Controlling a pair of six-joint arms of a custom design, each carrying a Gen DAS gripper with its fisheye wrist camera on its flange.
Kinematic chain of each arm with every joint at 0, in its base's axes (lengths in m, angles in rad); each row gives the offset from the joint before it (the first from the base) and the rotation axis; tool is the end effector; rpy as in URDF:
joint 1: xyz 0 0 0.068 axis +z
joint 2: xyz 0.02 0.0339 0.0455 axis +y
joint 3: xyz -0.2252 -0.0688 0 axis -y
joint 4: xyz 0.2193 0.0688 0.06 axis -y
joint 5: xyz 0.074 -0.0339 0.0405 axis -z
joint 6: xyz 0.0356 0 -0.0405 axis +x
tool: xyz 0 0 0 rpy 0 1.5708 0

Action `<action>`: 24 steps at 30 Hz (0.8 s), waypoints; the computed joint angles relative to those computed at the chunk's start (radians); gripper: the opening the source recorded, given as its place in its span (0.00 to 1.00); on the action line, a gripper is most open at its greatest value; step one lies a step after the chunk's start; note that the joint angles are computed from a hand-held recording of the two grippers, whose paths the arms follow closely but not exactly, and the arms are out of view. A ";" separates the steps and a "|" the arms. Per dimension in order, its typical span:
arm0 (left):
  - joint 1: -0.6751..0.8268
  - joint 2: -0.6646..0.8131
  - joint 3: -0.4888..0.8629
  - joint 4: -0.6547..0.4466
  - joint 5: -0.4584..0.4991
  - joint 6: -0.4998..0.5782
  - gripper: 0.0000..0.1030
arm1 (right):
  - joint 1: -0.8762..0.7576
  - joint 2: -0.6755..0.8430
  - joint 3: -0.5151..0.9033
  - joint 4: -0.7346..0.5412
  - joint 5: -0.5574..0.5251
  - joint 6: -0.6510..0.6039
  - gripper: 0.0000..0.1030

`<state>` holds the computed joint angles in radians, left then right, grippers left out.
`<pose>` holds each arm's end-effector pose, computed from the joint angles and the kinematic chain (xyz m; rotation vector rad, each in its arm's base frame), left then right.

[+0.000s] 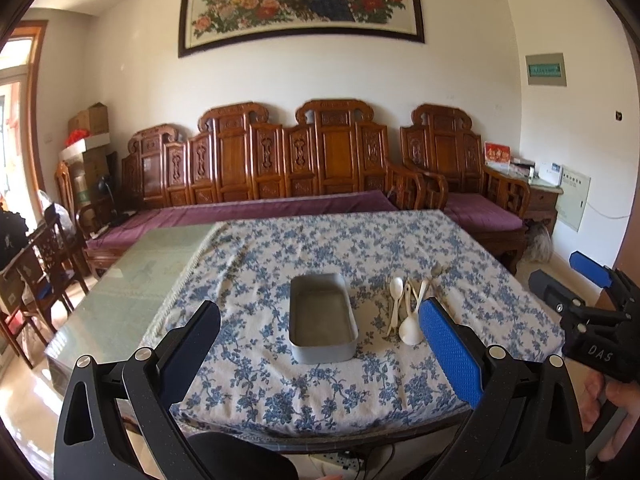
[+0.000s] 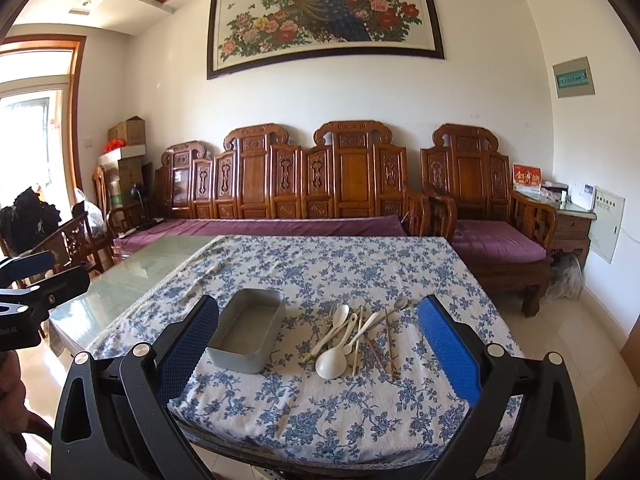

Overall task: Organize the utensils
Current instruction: 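Grasp a white plastic spoon with the left tool while the right tool grasps a wooden chopstick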

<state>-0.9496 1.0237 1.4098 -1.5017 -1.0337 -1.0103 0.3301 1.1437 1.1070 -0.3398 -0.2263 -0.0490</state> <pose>0.0970 -0.0830 0.3612 -0.3304 2.0311 0.2536 0.2331 0.0883 0.3304 -0.5162 1.8897 0.4058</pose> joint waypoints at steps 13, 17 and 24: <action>0.540 -0.041 -0.271 0.600 0.439 0.622 0.94 | -0.054 0.395 0.137 0.121 -0.071 -0.046 0.59; 0.669 0.036 -0.278 0.688 0.570 0.719 0.94 | -0.073 0.528 0.228 0.132 -0.077 -0.044 0.53; 0.778 0.250 -0.243 0.846 0.699 0.832 0.85 | -0.080 0.852 0.507 0.092 -0.053 -0.051 0.39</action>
<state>-0.1713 1.2735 1.1664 -0.6558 -0.3350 -0.1783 0.2501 1.9960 1.6143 -0.2478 -0.2798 -0.1005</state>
